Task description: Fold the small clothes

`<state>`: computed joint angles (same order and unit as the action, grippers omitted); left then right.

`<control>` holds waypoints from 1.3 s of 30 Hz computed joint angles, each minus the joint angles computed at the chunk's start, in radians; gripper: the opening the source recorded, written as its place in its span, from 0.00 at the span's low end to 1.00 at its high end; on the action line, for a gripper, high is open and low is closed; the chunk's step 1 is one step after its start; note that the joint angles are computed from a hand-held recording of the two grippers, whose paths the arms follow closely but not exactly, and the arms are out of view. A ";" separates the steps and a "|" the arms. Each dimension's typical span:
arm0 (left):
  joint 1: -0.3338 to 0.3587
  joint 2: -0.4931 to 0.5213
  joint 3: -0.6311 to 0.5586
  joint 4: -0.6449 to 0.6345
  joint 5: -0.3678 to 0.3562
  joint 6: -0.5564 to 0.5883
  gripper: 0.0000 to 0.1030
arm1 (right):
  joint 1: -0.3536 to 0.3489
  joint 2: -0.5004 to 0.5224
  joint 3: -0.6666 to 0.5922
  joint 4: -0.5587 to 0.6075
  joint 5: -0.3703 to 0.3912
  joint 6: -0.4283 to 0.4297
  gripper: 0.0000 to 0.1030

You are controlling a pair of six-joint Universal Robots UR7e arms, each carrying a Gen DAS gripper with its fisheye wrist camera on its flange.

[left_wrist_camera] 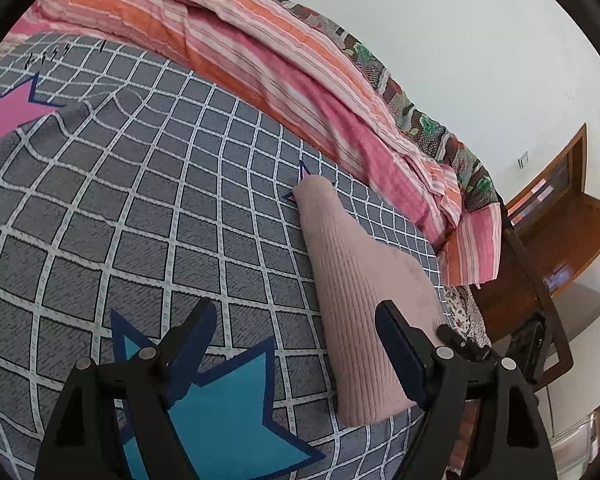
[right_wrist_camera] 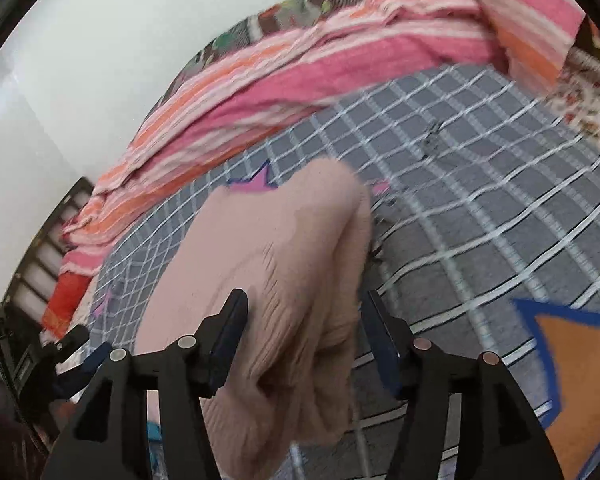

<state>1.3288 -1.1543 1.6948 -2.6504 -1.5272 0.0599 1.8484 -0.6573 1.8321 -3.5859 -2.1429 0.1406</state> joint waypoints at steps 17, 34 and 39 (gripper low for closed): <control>0.047 -0.016 0.003 0.009 -0.051 -0.008 0.78 | -0.093 0.001 -0.024 0.079 0.190 0.077 0.53; -0.006 -0.045 0.000 -0.056 0.169 0.123 0.78 | 0.127 0.064 -0.295 0.316 -0.095 0.008 0.34; -0.002 -0.038 -0.041 -0.047 0.167 0.143 0.78 | 0.172 0.135 -0.431 0.384 -0.152 -0.038 0.33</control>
<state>1.3265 -1.1923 1.6534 -2.6972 -1.3606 0.2025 2.0205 -0.5223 1.4015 -3.2014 -2.2950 0.1022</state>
